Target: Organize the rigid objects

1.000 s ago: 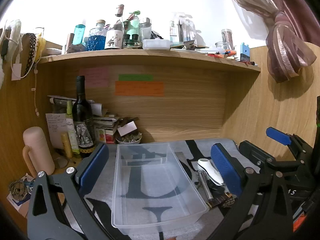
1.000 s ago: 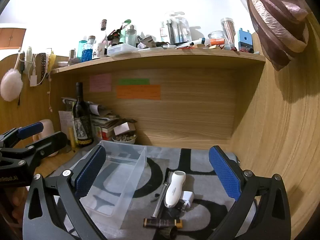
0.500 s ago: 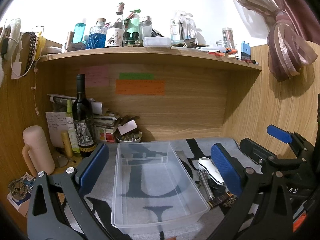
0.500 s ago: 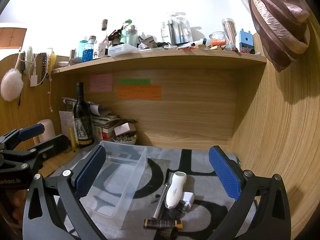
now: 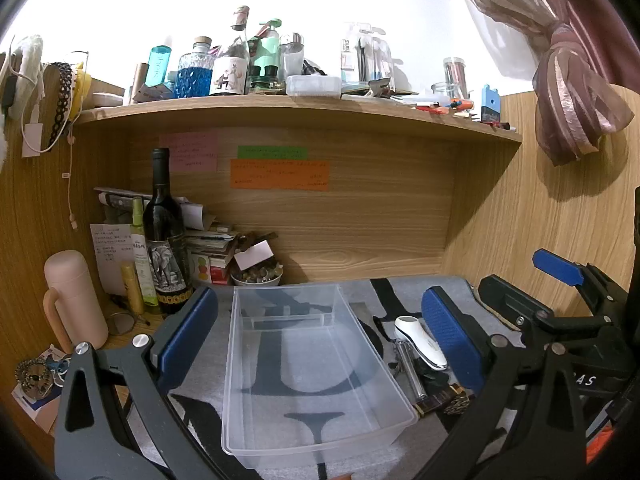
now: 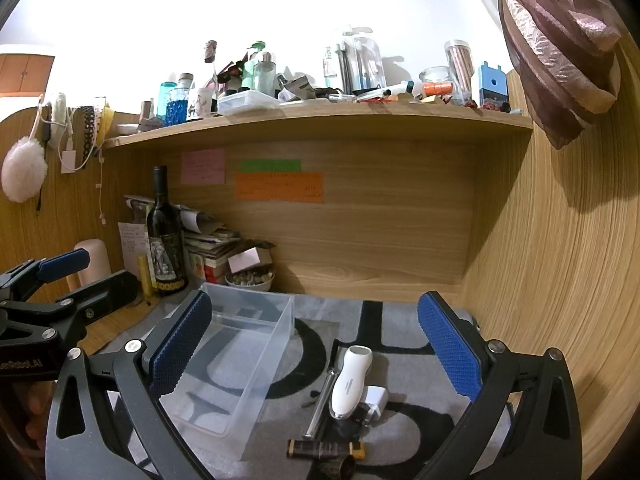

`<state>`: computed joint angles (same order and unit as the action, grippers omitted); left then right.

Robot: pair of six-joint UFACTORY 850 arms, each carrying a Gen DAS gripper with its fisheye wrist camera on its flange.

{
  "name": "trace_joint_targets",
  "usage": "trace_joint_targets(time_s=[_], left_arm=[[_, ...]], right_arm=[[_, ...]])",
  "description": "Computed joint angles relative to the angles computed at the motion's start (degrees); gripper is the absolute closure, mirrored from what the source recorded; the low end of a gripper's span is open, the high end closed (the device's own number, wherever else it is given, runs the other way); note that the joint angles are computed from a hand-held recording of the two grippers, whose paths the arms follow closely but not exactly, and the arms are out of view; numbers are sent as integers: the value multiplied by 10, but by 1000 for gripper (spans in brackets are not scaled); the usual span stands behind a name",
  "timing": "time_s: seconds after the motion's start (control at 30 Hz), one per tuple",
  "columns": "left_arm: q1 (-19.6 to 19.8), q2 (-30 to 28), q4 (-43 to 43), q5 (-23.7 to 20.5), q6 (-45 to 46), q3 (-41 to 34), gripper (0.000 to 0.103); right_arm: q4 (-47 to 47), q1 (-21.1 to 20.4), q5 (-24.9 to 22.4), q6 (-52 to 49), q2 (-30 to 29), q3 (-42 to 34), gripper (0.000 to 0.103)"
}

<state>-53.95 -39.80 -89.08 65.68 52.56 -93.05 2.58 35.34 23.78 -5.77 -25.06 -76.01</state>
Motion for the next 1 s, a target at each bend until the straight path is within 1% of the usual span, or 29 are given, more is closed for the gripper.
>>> trace_joint_targets(time_s=[1.0], left_arm=[[-3,-10,1,0,4,-15,0]], right_arm=[[7,0,4,-8,3,2,0]])
